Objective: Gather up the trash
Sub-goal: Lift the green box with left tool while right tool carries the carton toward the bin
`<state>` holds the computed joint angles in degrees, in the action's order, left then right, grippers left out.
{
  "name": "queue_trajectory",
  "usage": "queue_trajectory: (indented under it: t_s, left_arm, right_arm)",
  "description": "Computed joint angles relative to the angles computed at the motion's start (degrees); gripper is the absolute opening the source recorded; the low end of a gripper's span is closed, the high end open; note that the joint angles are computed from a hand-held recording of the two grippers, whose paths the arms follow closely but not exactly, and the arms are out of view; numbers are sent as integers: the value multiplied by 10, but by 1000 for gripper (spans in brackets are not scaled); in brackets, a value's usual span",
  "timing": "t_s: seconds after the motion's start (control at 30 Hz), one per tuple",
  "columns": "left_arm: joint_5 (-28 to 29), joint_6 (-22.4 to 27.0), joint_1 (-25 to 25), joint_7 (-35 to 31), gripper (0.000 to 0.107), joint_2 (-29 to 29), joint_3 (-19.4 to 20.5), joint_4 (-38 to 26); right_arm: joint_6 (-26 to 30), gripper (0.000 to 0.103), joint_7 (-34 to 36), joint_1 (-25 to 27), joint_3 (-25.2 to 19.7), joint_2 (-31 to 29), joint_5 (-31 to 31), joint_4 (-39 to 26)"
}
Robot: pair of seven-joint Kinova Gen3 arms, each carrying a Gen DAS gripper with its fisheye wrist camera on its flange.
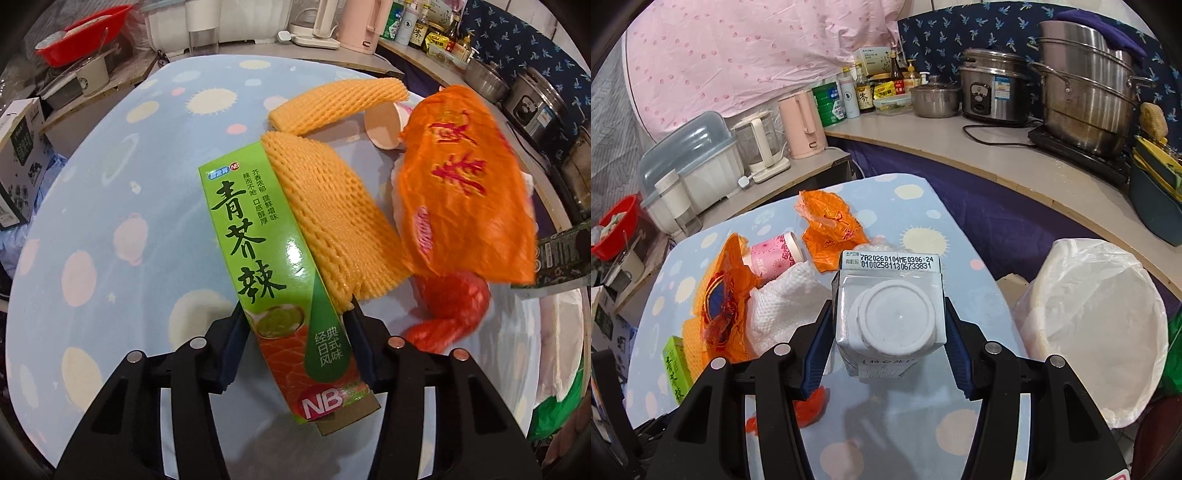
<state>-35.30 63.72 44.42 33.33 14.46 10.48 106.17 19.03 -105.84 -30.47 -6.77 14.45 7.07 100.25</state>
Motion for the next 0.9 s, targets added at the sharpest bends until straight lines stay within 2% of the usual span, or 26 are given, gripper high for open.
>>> queue_trajectory:
  t_s: [0.27,0.5,0.6,0.67,0.7,0.8,0.87,0.9]
  left_arm:
    - [-15,70,53,40,48,-15,35,-21]
    - [5,58,64,14,49,23,33,-43]
    - [18,60,78,11,60,38,27,-52]
    - [20,68,92,18,77,44,22,-58]
    - [20,73,98,21,77,46,21,-61]
    - [19,85,113,21,76,54,19,-70]
    - [22,76,117,25,59,52,17,-64]
    - [26,60,115,28,55,46,17,-55]
  right_arm:
    - [-12,53,61,62,-30,-53,-61,49]
    - [-11,53,108,85,-37,-76,-102,85]
    - [-9,53,115,88,-33,-84,-109,96]
    - [-9,53,122,92,-32,-87,-116,101]
    - [-8,53,125,94,-32,-89,-120,103]
    - [-9,53,140,99,-33,-93,-133,109]
    - [-11,53,147,101,-32,-95,-138,112]
    - [-12,53,152,103,-33,-97,-143,115]
